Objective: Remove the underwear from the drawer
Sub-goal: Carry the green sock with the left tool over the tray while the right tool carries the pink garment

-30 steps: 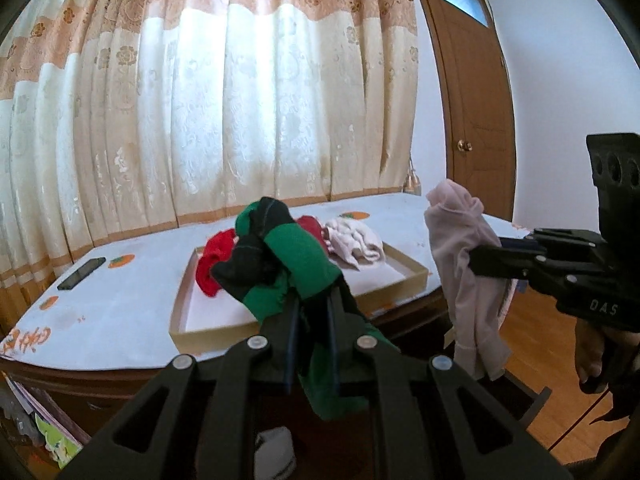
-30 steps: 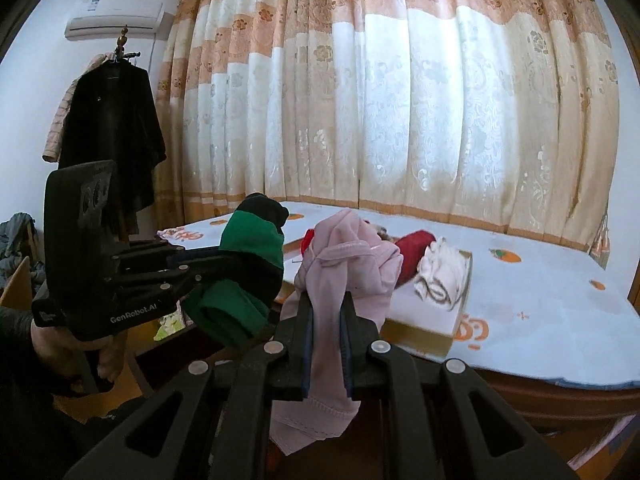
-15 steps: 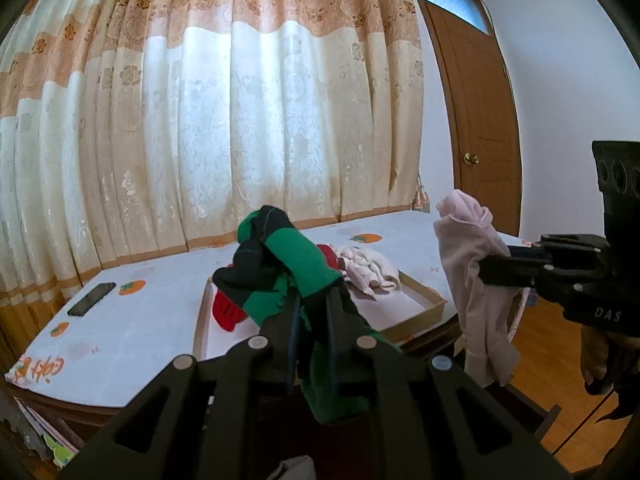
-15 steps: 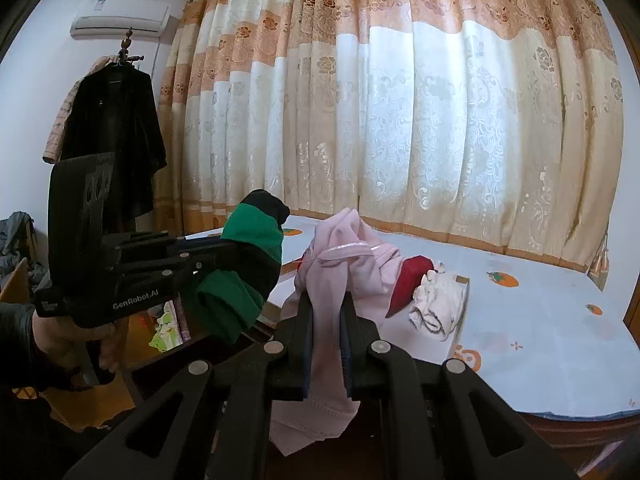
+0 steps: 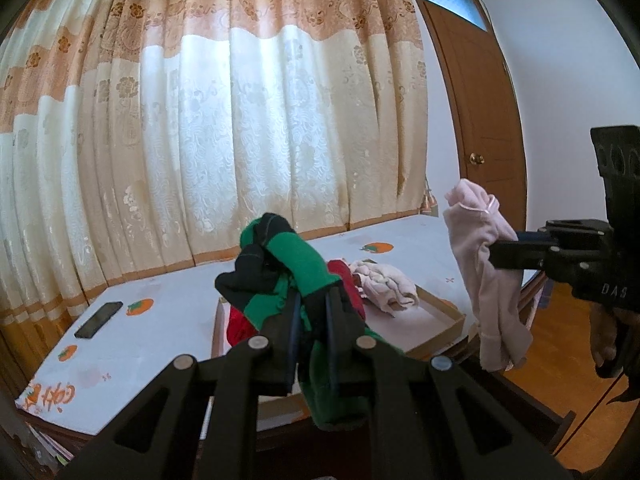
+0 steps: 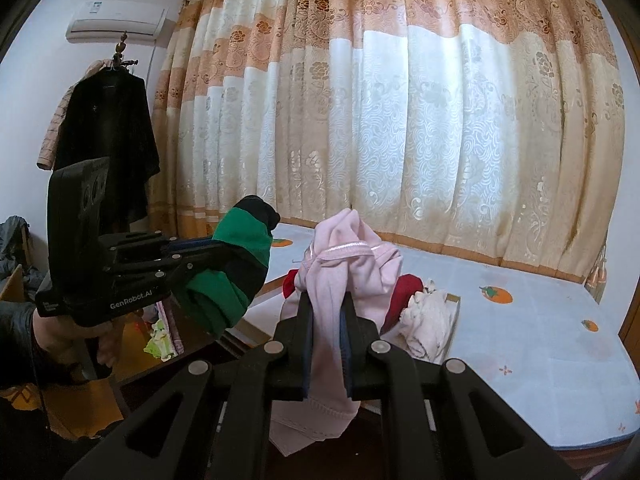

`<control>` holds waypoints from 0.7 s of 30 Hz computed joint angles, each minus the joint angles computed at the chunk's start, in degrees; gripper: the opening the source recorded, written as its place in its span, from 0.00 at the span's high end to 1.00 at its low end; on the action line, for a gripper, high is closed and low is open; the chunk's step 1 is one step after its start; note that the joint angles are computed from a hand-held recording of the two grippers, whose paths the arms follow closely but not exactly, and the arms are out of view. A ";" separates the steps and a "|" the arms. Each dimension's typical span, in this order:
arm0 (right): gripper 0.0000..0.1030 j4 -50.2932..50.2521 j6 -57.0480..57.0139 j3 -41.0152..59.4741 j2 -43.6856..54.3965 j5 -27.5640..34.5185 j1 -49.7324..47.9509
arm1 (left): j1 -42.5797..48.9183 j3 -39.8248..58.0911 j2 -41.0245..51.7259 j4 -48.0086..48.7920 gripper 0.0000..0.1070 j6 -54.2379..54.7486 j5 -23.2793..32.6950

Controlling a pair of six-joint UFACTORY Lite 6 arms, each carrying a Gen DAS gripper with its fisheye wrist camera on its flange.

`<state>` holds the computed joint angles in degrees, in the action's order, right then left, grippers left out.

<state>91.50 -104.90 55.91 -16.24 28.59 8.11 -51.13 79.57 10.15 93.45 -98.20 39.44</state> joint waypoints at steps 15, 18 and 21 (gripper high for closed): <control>0.87 -7.39 9.21 15.25 12.24 -1.70 0.59 | 7.41 15.71 9.02 -10.22 0.93 16.27 -7.45; 0.87 -9.72 11.69 19.12 15.25 -1.93 0.80 | 8.53 19.10 11.35 -12.62 0.93 19.72 -8.09; 0.87 -12.32 14.36 22.99 18.28 -2.31 1.14 | 9.65 22.96 14.09 -15.15 0.93 23.32 -8.54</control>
<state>79.18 -90.54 78.90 2.04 26.28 9.25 -41.48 102.53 24.24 78.30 -74.88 30.90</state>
